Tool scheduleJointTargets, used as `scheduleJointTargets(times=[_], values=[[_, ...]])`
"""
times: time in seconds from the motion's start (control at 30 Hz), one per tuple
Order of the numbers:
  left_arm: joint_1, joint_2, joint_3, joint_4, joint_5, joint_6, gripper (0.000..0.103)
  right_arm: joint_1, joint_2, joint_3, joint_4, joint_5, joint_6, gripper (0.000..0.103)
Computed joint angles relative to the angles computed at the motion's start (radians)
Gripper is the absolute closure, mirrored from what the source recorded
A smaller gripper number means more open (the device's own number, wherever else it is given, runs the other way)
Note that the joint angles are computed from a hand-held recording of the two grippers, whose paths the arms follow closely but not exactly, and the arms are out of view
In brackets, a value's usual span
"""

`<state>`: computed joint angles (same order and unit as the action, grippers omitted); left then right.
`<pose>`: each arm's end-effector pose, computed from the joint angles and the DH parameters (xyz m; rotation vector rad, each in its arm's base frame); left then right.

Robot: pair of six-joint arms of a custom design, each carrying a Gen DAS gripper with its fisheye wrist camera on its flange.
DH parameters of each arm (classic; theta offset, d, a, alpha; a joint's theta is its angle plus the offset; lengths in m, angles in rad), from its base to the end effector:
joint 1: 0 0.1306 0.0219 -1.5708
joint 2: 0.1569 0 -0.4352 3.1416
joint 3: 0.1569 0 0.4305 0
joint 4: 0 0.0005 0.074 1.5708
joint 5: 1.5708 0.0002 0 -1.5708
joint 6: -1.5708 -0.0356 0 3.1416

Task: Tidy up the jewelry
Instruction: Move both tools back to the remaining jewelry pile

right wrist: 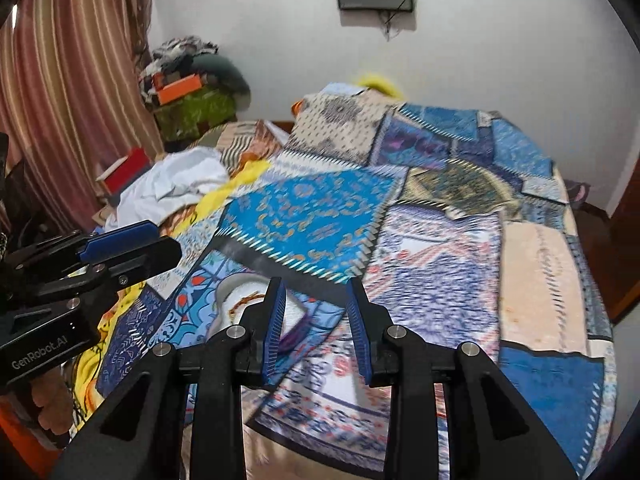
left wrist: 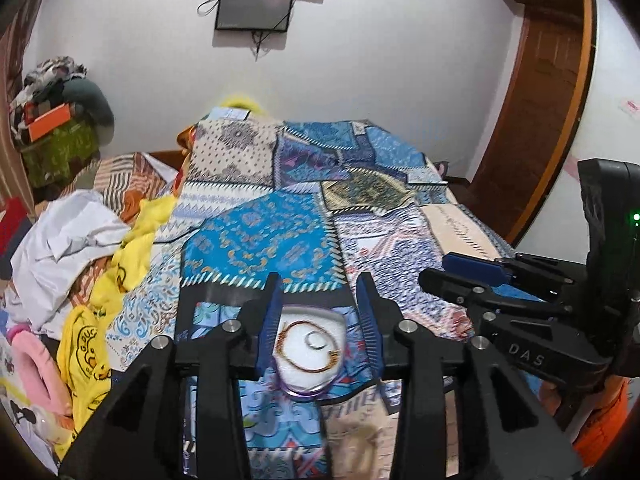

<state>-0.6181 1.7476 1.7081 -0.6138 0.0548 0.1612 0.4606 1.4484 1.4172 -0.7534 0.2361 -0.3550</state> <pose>0.5540 -0.3969 0.4580 0.5434 2.2013 -0.4828 0.4912 0.2339 0.4752 -0.0085 2.3316 0.1294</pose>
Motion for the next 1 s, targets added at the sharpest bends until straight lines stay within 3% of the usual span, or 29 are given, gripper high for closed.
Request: scheduleJointTargets(times=[0.1, 0.17, 0.23, 0.47, 0.73, 1.0], values=[[-0.022, 0.004, 0.012, -0.008, -0.003, -0.005, 0.063, -0.009, -0.048, -0.039, 0.012, 0.029, -0.009, 0.072], [-0.036, 0.009, 0.022, -0.015, -0.002, -0.008, 0.061, -0.018, -0.081, -0.064, 0.018, 0.052, -0.016, 0.06], [-0.051, 0.015, 0.031, -0.022, -0.002, -0.01, 0.058, -0.024, -0.113, -0.089, 0.02, 0.087, -0.021, 0.056], [-0.095, 0.064, 0.093, -0.082, 0.005, -0.032, 0.052, -0.07, -0.198, -0.159, -0.005, 0.156, -0.059, 0.056], [-0.117, 0.131, 0.139, -0.169, 0.03, -0.032, 0.052, -0.104, -0.24, -0.232, -0.043, 0.13, -0.111, 0.056], [-0.132, 0.173, 0.147, -0.218, 0.046, -0.054, 0.052, -0.122, -0.217, -0.264, -0.058, 0.054, -0.104, 0.056]])
